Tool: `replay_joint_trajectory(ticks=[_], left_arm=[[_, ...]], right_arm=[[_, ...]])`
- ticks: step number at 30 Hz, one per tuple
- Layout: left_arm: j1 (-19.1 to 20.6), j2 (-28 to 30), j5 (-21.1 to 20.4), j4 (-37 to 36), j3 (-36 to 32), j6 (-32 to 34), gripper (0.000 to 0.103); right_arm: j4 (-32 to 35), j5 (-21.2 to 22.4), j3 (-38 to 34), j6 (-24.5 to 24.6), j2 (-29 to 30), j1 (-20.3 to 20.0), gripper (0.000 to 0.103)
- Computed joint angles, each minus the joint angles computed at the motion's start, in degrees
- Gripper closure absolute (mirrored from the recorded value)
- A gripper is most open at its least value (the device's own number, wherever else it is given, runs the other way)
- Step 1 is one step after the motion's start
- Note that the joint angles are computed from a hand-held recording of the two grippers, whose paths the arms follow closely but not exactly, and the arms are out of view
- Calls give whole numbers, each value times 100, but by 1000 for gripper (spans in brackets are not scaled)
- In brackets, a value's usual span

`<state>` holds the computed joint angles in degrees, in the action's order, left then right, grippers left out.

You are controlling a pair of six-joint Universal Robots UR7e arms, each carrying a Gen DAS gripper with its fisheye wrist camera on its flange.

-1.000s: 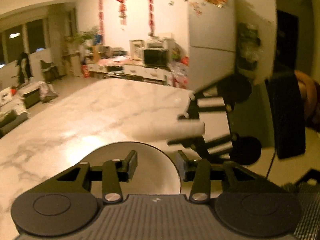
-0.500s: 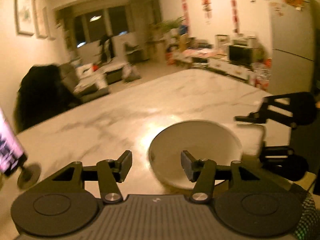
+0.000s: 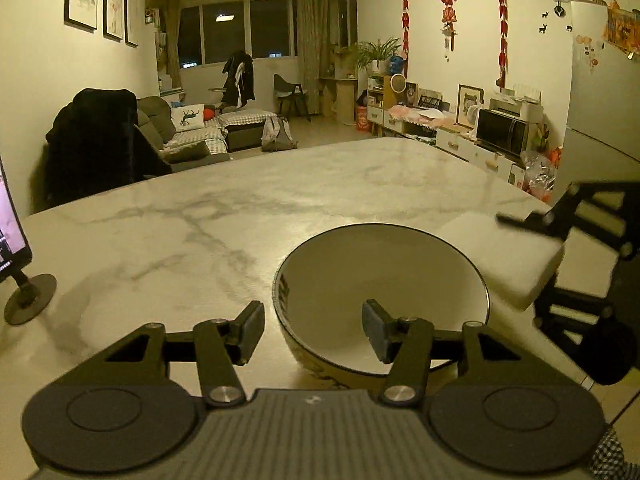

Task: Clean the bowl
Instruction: 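Lower the bowl with the left gripper and pull the sponge away, then press the sponge in the right gripper into the bowl's inner wall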

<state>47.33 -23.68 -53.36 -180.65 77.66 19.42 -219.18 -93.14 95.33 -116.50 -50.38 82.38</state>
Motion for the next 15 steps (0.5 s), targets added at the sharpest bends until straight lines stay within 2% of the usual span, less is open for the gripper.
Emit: replay_joint_trajectory(ticks=[7,12,14,15], left_arm=[[-121,-81,-48,242,-12,-407,49],[-122,-114,-94,229,6,-492,51],[-112,-137,-131,194,23,-561,55],[-108,-152,-143,185,32,-630,70]], right_arm=[[-411,-91,32,502,110,154,82],[-460,1,10,252,224,144,82],[-385,45,-8,179,226,132,82],[-348,53,-15,141,224,136,82]])
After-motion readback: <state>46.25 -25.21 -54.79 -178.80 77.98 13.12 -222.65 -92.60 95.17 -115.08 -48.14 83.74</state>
